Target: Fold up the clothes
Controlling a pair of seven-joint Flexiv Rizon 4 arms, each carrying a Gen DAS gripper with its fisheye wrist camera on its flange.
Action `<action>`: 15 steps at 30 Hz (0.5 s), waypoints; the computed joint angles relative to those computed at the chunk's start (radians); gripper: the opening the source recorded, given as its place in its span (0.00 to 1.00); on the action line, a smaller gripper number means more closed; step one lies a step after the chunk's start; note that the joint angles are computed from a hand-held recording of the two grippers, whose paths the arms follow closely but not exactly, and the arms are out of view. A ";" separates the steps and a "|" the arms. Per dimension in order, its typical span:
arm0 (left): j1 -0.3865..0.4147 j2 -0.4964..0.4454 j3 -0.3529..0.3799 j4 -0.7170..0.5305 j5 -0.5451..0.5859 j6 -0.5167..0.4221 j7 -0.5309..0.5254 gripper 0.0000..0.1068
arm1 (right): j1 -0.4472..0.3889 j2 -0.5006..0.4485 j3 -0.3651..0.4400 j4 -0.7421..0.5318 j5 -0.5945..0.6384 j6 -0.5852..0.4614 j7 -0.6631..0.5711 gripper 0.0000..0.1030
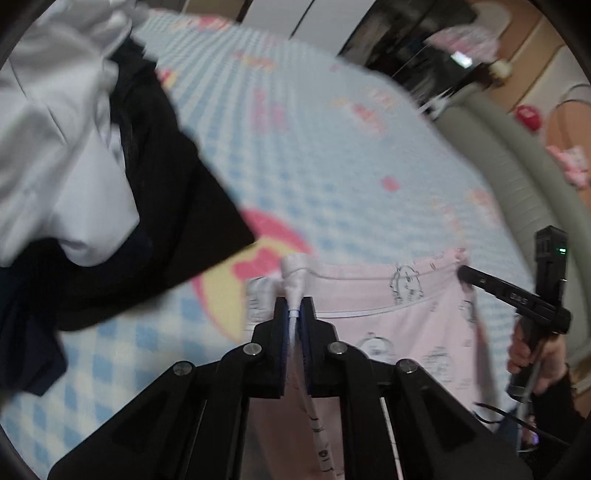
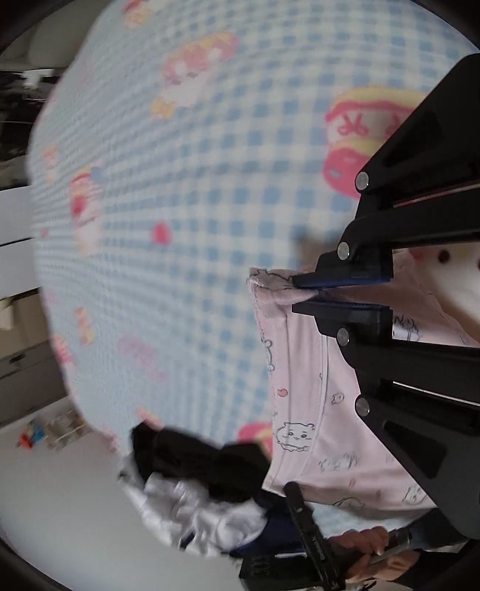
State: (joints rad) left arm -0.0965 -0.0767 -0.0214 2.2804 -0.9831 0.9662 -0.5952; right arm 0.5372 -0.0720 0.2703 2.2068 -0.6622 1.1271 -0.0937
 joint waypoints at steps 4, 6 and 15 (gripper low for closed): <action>-0.006 -0.018 0.000 0.009 0.155 0.103 -0.106 0.46 | -0.010 -0.032 0.001 0.050 0.096 0.143 -0.006 0.47; -0.017 0.009 -0.003 0.041 0.161 0.183 -0.099 0.54 | -0.011 -0.043 -0.007 0.080 0.115 0.228 0.010 0.69; 0.011 -0.022 -0.030 -0.026 0.060 -0.021 -0.047 0.05 | 0.057 -0.071 -0.101 0.087 -0.062 0.268 0.152 0.14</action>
State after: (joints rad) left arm -0.0851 -0.0985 -0.0512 2.2546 -0.9227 0.9450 -0.6426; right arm 0.5941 -0.1433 0.1691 2.2936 -0.7239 1.3956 0.0581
